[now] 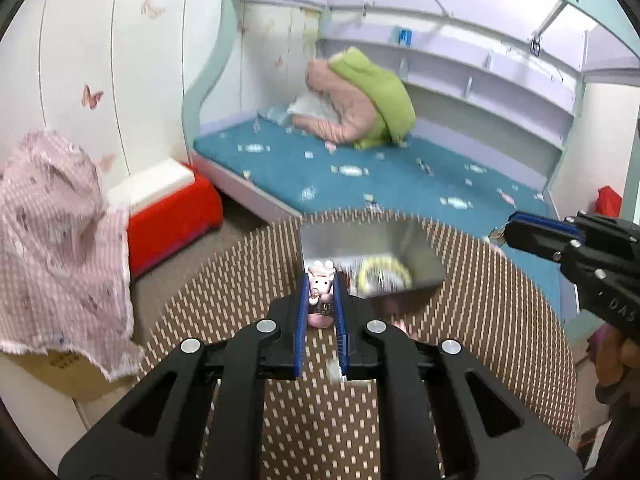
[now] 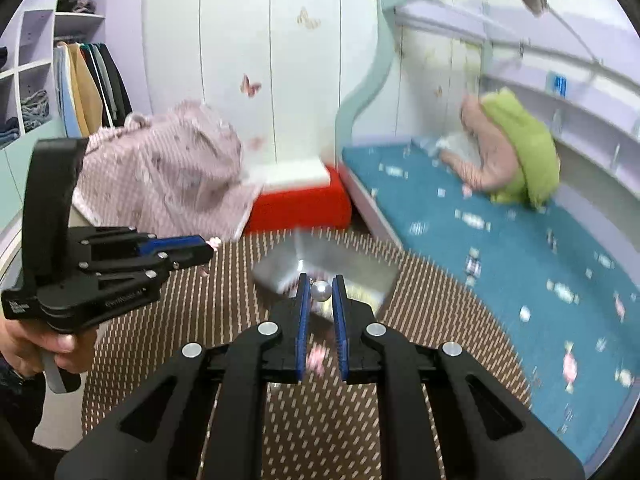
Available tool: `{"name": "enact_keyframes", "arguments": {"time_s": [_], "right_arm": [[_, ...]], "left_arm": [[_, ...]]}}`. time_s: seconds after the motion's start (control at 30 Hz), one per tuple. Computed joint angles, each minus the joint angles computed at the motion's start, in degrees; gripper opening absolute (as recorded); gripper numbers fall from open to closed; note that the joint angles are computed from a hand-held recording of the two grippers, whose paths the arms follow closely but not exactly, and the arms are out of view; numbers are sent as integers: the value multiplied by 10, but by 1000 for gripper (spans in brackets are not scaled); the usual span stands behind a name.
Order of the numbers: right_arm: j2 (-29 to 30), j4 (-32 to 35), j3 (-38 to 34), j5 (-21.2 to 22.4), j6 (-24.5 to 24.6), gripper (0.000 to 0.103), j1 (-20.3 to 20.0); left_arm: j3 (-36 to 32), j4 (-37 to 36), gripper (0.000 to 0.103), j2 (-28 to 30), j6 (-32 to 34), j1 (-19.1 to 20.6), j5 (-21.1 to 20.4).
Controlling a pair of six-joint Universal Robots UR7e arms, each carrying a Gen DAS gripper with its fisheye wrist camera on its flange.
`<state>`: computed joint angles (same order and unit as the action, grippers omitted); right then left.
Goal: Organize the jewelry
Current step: 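Carry the pink charm with the left tool while the right tool carries the pearl earring to the box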
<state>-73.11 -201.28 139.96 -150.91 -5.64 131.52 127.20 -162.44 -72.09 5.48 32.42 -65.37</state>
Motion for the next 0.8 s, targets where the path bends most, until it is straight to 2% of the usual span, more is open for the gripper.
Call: {"name": "enact_keyframes", "arguments": {"time_s": [0.03,0.13,0.3,0.53,0.8], "right_arm": [[1,-10,-13,-3,-24,10,0],[-7,-14,-32,2,-53,10,-8],[-14,-1,-54,25,-66,10,-31],[-33,40,-61,67,-33,10,-66],[-49,87,-57,105,9,10,-102]], "left_arm": [[-6,-3,12,4,1,-1,1],[-37,-11,12,23,6,-1,-2],[-88,-6,12,57,5,3,-22],[-139,22,12,102,-10,8,-38],[-156,46,13,129,-21,15,-43]]}}
